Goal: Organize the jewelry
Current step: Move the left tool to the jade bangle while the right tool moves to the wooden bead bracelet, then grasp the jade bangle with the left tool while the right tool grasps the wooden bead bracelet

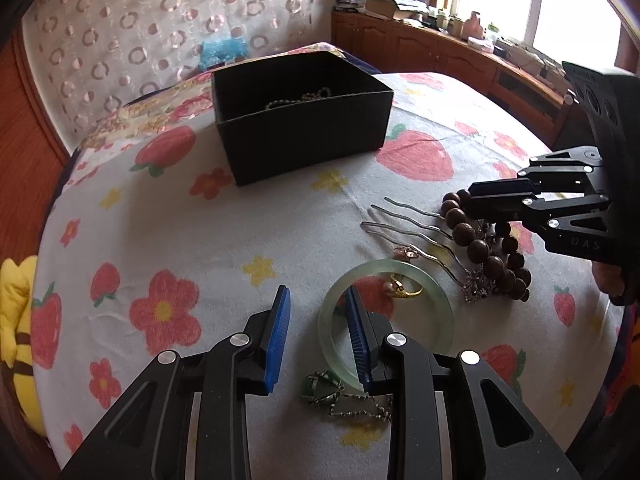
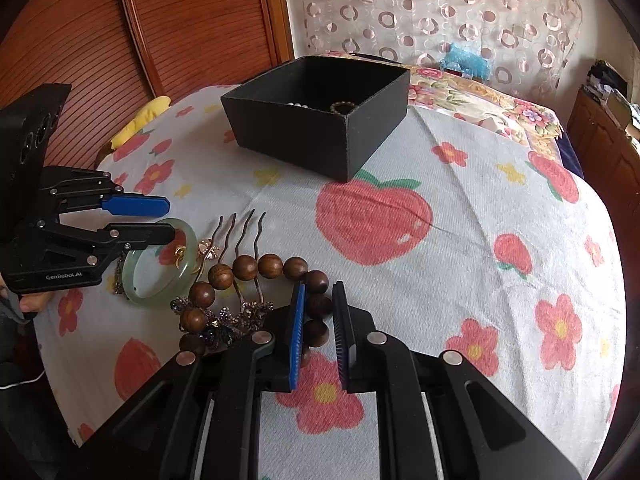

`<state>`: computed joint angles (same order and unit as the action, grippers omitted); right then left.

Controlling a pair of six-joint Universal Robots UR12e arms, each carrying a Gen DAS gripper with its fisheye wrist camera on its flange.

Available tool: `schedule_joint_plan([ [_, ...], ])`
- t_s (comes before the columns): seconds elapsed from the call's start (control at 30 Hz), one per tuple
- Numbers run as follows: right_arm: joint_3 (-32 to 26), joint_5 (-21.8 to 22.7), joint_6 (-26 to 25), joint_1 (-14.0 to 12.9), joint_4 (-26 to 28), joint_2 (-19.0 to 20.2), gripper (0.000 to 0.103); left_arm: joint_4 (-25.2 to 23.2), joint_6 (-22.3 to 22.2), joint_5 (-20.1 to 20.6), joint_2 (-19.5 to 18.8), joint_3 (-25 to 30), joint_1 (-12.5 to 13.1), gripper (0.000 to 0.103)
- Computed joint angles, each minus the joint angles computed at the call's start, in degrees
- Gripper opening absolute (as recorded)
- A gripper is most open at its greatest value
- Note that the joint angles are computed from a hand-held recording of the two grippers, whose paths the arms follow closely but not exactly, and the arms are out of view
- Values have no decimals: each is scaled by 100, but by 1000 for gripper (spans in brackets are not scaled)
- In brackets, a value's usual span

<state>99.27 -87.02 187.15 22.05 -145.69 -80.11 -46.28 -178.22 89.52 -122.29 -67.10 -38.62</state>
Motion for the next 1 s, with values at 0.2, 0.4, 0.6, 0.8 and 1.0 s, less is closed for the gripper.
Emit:
schedule_joint_plan([
  [0.2, -11, -98, -50, 40, -34, 18, 15, -19, 192, -48, -19, 38, -32, 10],
  [0.4, 107, -86, -49, 45, -298, -57, 15, 208, 161, 57, 44, -75, -81, 7],
  [0.6, 165, -116, -103, 64, -644, -189, 15, 562, -31, 91, 152, -205, -78, 7],
  [0.8, 85, -186, -222, 114, -876, -271, 15, 897, -303, 16, 263, -321, -27, 7],
  [1.0, -96, -300, -401, 184, -913, -261, 15, 1071, -422, 107, 279, -333, 3, 7],
])
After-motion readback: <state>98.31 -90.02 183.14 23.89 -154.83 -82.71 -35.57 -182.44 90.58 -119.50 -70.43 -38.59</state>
